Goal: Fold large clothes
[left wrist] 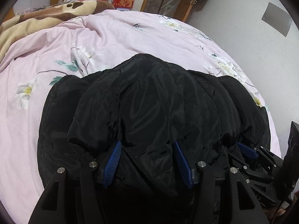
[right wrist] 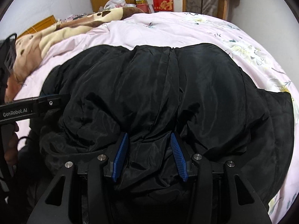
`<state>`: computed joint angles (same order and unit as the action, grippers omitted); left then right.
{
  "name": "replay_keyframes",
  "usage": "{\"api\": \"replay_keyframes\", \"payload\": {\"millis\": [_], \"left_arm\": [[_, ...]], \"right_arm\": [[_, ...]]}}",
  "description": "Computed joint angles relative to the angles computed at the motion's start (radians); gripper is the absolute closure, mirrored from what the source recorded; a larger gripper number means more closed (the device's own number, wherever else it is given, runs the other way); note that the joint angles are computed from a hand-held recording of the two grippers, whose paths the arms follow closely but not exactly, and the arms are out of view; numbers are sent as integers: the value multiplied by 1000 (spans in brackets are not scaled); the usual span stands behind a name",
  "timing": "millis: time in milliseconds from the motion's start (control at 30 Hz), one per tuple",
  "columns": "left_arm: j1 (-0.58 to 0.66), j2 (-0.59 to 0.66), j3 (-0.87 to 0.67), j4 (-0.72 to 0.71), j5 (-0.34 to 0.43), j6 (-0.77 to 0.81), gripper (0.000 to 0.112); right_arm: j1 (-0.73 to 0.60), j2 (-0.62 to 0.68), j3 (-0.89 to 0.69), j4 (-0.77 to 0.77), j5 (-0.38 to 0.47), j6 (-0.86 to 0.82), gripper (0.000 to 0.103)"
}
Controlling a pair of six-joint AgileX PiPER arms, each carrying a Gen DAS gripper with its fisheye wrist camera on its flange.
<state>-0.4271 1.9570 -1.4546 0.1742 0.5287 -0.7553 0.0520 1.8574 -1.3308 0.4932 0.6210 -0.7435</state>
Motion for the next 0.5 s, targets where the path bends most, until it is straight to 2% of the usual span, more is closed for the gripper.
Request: {"api": "replay_keyframes", "payload": {"millis": [167,300,400,500], "left_arm": [[-5,3,1,-1,11,-10,54],[-2,-36,19,-79,47,31,54],[-26,-94,69,-46,75,-8,51],[-55,-165,135,15,84,-104,48]], "right_arm": [[0,2,4,-13,0,15,55],[-10,-6,-5,-35,34,66,55],[-4,-13,-42,-97,93,157,55],[-13,-70,-11,-101,91,185,54]]}}
